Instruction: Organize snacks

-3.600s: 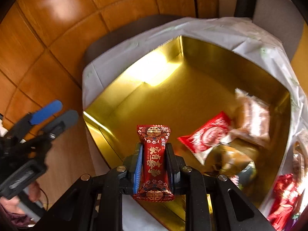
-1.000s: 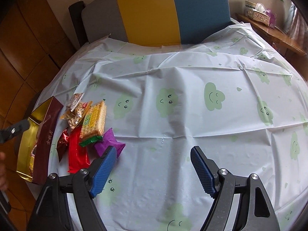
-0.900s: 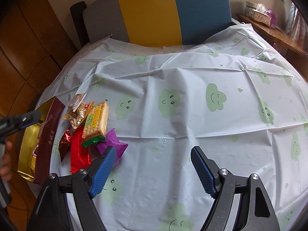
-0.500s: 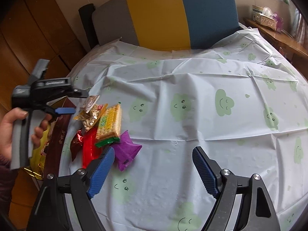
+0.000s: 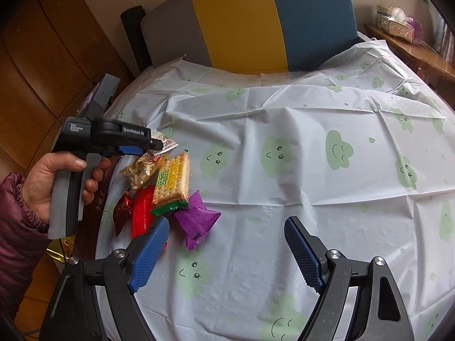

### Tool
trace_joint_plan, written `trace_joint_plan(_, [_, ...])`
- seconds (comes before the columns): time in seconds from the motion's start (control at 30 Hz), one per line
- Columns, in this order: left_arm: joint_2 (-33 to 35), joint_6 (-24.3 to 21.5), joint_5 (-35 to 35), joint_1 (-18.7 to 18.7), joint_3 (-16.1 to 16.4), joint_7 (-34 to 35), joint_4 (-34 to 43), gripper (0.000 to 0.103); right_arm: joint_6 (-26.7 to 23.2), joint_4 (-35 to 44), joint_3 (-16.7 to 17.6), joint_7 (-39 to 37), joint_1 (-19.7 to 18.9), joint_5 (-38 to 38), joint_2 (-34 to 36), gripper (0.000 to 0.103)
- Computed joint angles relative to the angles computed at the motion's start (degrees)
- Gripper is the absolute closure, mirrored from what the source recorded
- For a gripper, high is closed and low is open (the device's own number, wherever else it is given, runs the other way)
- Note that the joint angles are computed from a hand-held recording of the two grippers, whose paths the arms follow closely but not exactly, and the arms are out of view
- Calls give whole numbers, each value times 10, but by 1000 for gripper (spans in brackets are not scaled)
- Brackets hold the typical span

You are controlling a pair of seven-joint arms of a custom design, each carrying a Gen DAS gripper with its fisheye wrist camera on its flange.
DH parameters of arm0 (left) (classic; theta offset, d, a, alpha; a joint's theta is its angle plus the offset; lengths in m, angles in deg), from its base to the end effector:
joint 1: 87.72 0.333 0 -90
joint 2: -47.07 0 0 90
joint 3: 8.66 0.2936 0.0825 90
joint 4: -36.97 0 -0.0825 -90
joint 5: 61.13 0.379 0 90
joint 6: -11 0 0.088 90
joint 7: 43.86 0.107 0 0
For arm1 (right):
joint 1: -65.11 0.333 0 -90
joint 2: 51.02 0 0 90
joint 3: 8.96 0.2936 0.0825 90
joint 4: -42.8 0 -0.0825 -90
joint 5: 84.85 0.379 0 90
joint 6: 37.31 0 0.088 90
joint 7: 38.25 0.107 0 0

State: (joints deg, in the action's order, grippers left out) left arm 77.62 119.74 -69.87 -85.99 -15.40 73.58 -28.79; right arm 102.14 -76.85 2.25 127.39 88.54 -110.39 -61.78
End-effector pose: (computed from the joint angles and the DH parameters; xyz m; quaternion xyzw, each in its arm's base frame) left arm 0.7127 -0.0519 0.5021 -0.5000 0.8529 -0.1467 0.0339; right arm 0.4437 0.3122 0.5431 -0.5050 0.8007 -0.1525 0.2840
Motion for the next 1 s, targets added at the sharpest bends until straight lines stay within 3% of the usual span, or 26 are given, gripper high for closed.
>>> trace_joint_plan(0.03, [-2, 3, -5, 6, -2, 15, -3, 83, 0, 1, 0, -1, 0, -1, 0, 19])
trace_joint_plan(0.3, [-48, 18, -51, 35, -7, 87, -70, 87, -13, 10, 0, -8, 3, 0, 8, 19])
trace_joint_plan(0.37, [-91, 65, -53, 36, -4, 110, -136, 84, -15, 11, 0, -8, 4, 2, 10, 19])
trace_joint_plan(0.4, [-102, 83, -55, 35, -2, 114, -154, 78, -17, 11, -1, -8, 4, 2, 11, 19])
trace_joint_plan(0.5, [-109, 90, -76, 36, -3, 120, -164, 66, -23, 14, -1, -11, 6, 6, 15, 19])
trace_joint_plan(0.53, [-101, 95, -72, 27, -2, 102, -157, 61, -24, 15, -2, -12, 6, 8, 17, 19])
trace_joint_plan(0.67, [-81, 101, -67, 15, 3, 36, -133, 56, -31, 22, -2, -19, 10, 10, 27, 19])
trace_joint_plan(0.87, [-73, 175, -23, -9, 9, -29, -150, 56, -38, 25, -6, -28, 14, 20, 37, 19])
trace_joint_plan(0.9, [-77, 195, -23, -9, 9, -39, -164, 63, -37, 24, -7, -28, 14, 21, 38, 19])
trace_joint_plan(0.93, [-83, 212, -20, -11, 9, -45, -179, 77, -38, 24, -7, -27, 14, 21, 38, 19])
trace_joint_plan(1.0, [-105, 263, -17, -12, 5, -38, -225, 84, -40, 24, -7, -26, 14, 21, 39, 19])
